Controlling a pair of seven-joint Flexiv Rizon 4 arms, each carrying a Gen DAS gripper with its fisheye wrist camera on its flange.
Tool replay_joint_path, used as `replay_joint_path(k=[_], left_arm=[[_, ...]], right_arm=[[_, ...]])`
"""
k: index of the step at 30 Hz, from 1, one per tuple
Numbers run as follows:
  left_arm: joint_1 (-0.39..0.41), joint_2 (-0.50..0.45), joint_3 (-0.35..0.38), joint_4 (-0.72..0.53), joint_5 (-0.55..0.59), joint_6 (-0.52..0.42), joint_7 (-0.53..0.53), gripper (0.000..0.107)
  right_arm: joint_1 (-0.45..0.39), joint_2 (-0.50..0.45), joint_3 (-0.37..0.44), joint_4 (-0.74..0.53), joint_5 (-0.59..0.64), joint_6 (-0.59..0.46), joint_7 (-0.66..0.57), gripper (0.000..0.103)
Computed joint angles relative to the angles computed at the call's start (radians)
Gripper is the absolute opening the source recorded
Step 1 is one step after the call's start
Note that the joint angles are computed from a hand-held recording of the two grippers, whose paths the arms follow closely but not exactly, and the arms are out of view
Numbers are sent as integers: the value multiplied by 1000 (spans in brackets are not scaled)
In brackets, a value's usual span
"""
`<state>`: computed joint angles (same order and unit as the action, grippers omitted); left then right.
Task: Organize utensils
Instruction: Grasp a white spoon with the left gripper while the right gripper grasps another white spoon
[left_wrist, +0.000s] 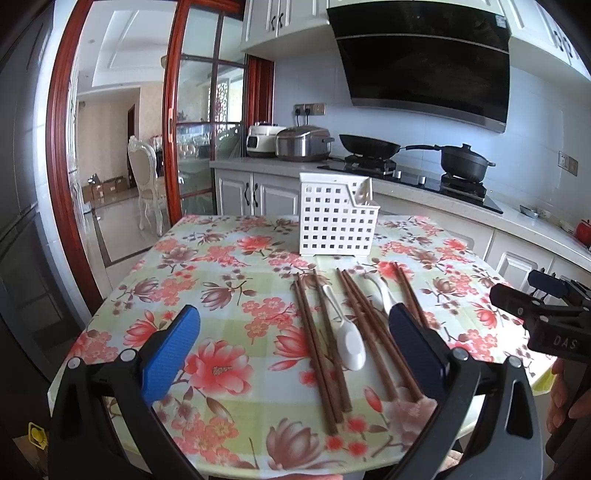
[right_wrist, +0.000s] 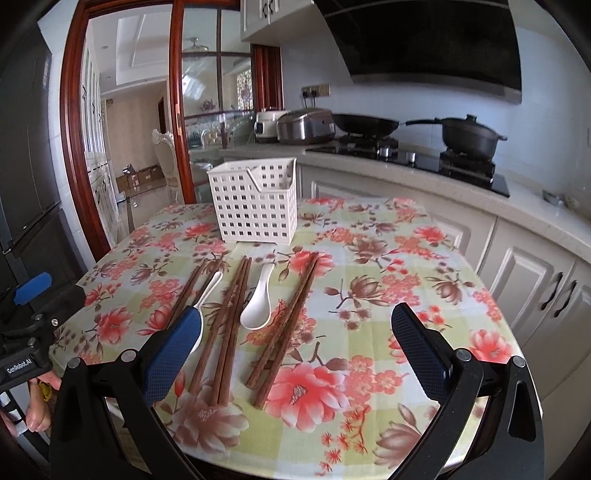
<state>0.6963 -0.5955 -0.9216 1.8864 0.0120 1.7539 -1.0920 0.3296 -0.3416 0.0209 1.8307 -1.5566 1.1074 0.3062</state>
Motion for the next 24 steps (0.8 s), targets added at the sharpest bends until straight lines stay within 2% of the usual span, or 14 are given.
replay_joint_path(k=[4, 8, 10, 11, 14, 16, 19, 24], left_arm=[[-38, -29, 20, -78, -48, -139, 63, 99], [-168, -40, 160, -166, -115, -186, 74, 99], [-224, -53, 216, -224, -153, -242, 90, 99], [-271, -60, 269, -270, -160, -279, 82, 99], [-422, -74, 454, -390, -167, -361, 39, 99], [-517, -103, 569, -495, -160, -456, 11, 99], [-582, -133, 645, -565, -175, -499, -1, 98], [-631, -171, 696, -628, -249, -563, 9, 98]], right_arm=[[-3, -72, -19, -75, 66, 33, -81, 96], [6, -154, -46, -157, 222, 60, -222, 96], [9, -189, -52, -194, 307, 70, -293, 96], [6, -214, -50, -225, 361, 76, -341, 94], [-1, -280, -26, -317, 511, 68, -492, 78], [1, -320, -6, -375, 599, 39, -588, 64], [17, -363, 0, -434, 682, 14, -678, 56], [54, -416, -19, -506, 787, -21, -770, 49]])
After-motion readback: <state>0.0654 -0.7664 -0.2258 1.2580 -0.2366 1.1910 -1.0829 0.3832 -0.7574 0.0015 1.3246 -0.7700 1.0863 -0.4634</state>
